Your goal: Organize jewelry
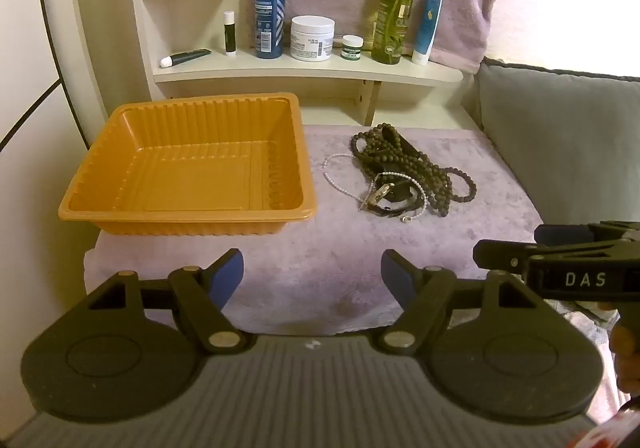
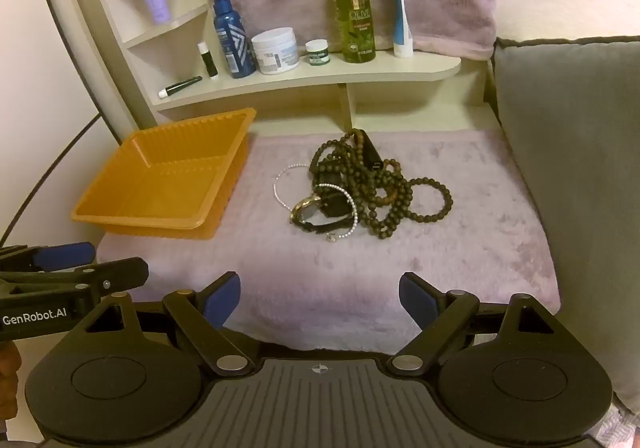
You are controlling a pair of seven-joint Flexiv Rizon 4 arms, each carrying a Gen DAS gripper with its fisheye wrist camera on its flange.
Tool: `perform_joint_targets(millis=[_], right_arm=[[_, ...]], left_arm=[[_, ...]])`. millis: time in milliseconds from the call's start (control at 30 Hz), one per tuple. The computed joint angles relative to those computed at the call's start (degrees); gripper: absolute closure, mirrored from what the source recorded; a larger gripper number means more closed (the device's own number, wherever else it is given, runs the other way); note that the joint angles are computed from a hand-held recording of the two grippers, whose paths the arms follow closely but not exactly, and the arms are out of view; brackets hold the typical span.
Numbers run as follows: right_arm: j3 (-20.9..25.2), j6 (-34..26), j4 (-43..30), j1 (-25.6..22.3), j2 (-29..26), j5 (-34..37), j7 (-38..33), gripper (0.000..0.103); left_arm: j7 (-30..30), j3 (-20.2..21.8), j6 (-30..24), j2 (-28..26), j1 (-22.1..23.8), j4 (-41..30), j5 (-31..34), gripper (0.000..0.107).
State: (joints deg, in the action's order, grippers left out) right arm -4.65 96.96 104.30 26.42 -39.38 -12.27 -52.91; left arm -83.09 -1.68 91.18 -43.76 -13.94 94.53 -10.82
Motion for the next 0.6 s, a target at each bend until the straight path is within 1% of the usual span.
perform_joint_targets(millis=[600], right_arm=[[-0.2,0.0,-0.1,0.1,0.1,0.0,-0.2,0.016]], left_arm=[[0.0,-0.3,0.1,0.0,0.2,0.0,0.1,0.033]])
